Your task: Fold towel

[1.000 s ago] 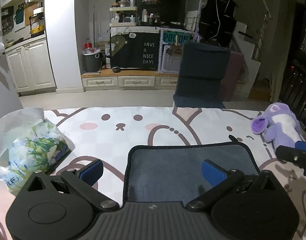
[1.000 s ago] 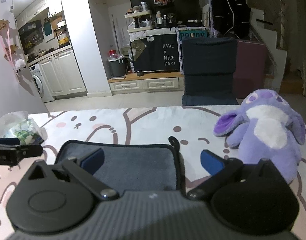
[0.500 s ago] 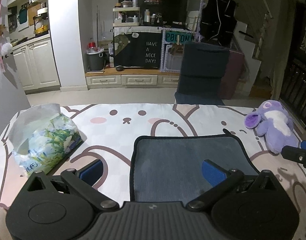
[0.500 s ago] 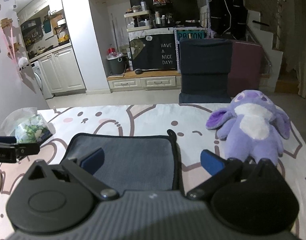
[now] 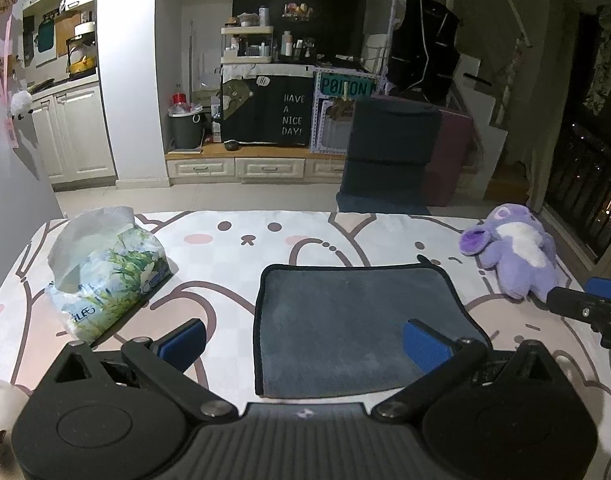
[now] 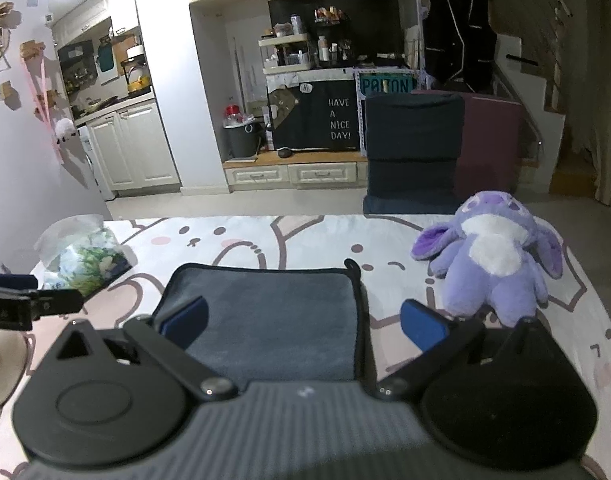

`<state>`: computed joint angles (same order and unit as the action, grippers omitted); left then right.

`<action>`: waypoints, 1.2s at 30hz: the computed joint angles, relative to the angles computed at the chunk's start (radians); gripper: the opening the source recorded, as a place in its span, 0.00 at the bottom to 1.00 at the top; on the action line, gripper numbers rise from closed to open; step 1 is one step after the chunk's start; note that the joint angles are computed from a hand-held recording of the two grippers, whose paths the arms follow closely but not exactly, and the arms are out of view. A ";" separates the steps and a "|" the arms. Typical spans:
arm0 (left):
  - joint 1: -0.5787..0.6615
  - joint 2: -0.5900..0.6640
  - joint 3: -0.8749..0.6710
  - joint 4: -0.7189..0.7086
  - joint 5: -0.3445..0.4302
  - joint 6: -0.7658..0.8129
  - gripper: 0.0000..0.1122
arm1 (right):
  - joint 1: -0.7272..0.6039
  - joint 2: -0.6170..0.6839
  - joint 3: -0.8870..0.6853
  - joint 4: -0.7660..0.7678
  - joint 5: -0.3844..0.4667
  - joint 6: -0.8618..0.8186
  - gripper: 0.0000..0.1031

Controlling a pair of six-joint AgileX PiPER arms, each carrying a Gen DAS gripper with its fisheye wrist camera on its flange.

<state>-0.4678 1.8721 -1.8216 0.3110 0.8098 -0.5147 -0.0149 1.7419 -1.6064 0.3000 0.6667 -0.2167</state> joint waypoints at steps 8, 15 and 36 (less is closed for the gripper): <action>-0.042 -0.113 0.120 0.022 -0.031 -0.041 0.92 | 0.018 -0.105 0.090 -0.040 0.001 0.014 1.00; -0.078 -0.189 0.196 0.045 -0.042 -0.071 0.92 | 0.020 -0.187 0.179 -0.026 -0.015 -0.021 1.00; -0.211 -0.426 0.468 0.178 -0.075 -0.198 0.92 | -0.019 -0.433 0.409 0.113 0.013 -0.187 1.00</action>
